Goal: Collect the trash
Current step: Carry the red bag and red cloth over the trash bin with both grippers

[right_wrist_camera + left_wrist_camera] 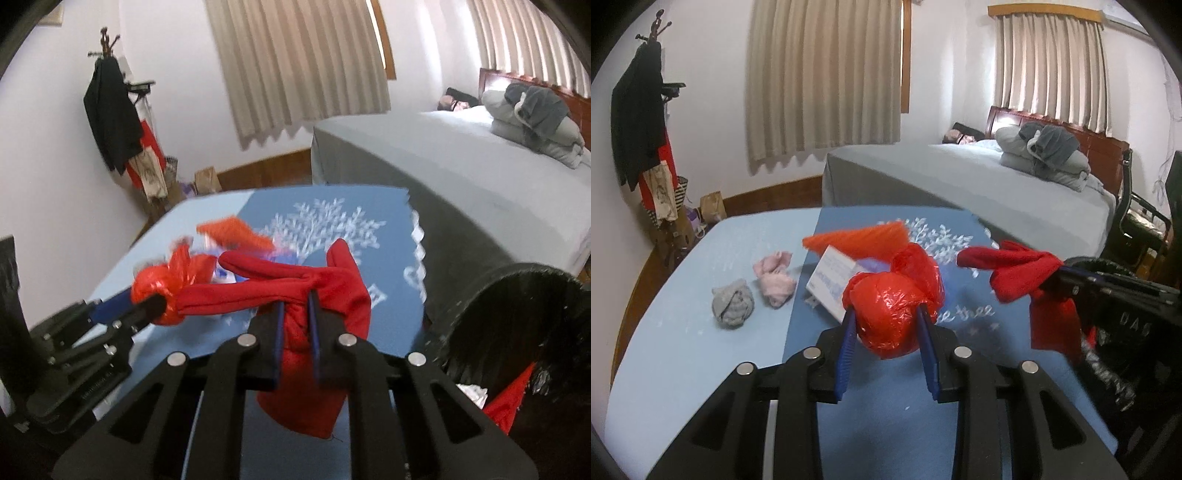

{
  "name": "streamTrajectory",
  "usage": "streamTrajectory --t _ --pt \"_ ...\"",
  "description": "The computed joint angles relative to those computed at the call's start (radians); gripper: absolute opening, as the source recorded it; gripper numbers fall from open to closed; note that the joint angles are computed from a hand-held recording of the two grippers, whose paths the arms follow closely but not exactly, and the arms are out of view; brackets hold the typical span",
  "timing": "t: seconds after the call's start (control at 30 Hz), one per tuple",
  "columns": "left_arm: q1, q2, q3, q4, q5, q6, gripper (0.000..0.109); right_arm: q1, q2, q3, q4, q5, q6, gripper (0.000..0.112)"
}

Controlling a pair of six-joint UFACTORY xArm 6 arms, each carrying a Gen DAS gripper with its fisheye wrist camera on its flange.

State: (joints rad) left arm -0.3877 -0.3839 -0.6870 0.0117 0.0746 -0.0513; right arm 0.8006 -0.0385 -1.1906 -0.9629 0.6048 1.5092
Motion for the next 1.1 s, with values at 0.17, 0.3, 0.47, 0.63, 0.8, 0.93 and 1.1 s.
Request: streamTrajectory --t 0.17,0.3,0.47,0.63,0.8,0.93,1.1 --pt "-0.038 0.01 -0.037 -0.014 -0.011 0.009 0.032 0.002 -0.066 0.022 -0.047 0.04 0.027 0.011" --pt "-0.083 0.033 -0.073 -0.037 -0.021 0.026 0.032 0.008 -0.124 0.053 -0.076 0.083 0.048 0.011" --pt "-0.145 0.065 -0.115 -0.101 -0.035 0.083 0.032 0.012 -0.208 0.112 -0.102 0.152 0.075 0.011" --pt "-0.217 0.099 -0.157 -0.184 -0.042 0.158 0.032 0.023 -0.301 0.188 -0.116 0.239 0.106 0.011" --pt "-0.287 0.134 -0.196 -0.268 -0.045 0.238 0.032 0.037 -0.403 0.276 -0.116 0.331 0.14 0.011" --pt "-0.342 0.169 -0.238 -0.327 -0.04 0.298 0.032 0.057 -0.489 0.351 -0.109 0.411 0.169 0.011" --pt "-0.4 0.214 -0.286 -0.341 -0.038 0.321 0.032 0.089 -0.586 0.431 -0.098 0.511 0.206 0.011"
